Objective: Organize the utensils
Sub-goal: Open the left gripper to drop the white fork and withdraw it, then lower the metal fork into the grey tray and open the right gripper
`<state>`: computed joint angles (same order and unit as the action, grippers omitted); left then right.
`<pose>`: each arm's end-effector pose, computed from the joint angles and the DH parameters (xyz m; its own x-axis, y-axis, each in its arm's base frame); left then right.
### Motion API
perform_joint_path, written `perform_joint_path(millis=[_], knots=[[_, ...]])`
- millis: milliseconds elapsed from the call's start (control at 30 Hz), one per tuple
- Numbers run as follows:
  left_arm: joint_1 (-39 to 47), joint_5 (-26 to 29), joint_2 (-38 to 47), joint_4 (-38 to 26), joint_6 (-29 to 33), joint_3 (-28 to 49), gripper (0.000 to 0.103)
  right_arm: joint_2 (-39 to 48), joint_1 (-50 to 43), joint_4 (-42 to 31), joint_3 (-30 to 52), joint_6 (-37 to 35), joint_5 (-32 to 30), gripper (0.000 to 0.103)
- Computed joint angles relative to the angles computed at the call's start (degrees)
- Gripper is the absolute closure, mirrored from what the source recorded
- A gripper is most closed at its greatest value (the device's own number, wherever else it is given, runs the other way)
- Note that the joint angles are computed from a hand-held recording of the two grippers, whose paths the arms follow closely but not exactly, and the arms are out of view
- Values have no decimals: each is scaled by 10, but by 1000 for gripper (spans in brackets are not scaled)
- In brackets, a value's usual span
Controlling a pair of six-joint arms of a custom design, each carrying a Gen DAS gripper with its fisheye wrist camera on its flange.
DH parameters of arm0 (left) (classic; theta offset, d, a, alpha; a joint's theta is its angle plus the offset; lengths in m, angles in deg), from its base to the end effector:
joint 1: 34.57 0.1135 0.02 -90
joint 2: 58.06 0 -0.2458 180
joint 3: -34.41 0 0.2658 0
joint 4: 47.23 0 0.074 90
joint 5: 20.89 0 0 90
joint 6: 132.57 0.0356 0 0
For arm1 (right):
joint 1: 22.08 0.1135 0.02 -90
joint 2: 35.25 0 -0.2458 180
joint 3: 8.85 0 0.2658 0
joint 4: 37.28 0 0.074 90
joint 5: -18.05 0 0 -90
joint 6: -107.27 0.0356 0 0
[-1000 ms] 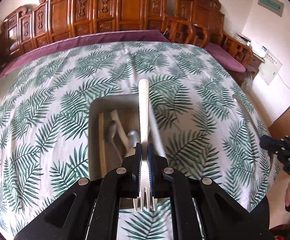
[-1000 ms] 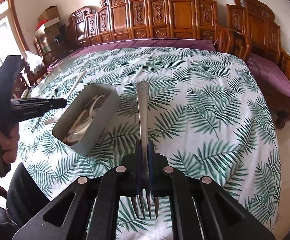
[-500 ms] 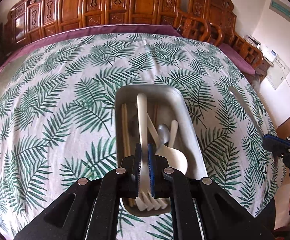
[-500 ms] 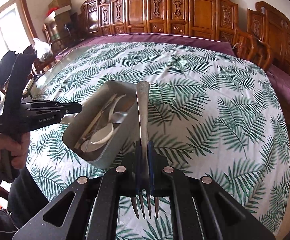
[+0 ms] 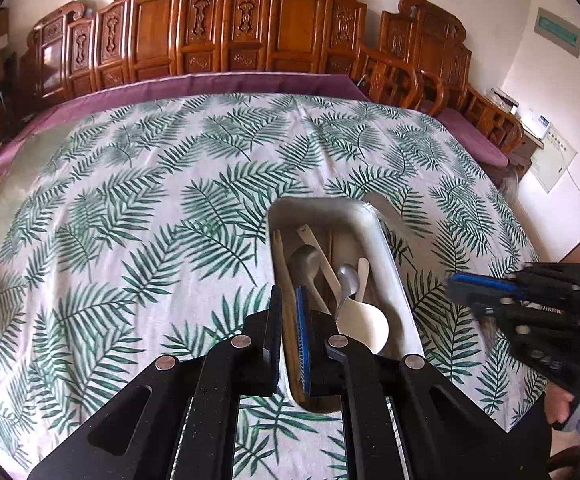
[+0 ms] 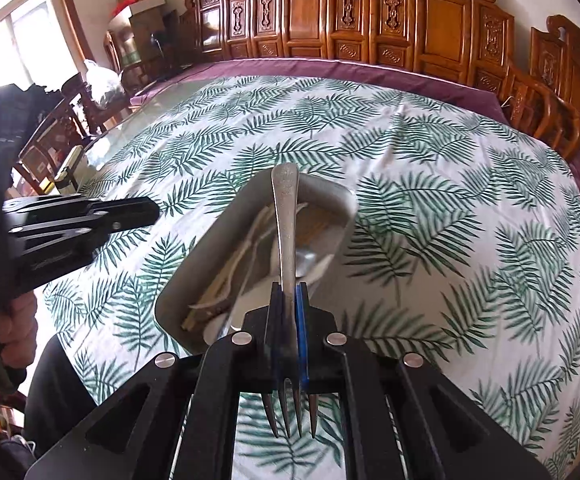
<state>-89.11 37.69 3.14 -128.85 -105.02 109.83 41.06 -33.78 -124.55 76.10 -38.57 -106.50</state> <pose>0.1308 -0.1516 0.2978 -0.7609 -0.2358 -0.6044 -0.2071 0.9712 -0.1181 0.2440 -0.0299 0.2910 -0.5867 -0.5745 -0.5708 -0.7621 0.6301 0.1491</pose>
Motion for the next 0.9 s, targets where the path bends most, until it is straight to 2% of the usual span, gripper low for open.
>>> perform_joint_path(millis=[167, 400, 700, 900], knots=[[-11, -18, -28, -35, -20, 2, 96, -32, 63, 60, -47, 83, 36, 95], [-21, -26, -83, -69, -47, -23, 96, -20, 112, 80, -63, 160, 48, 95], [-36, -37, -127, -105, -82, -44, 96, -29, 163, 111, -99, 217, 69, 95], [-55, -48, -133, -119, -103, -41, 96, -18, 165, 144, -93, 248, 92, 95]])
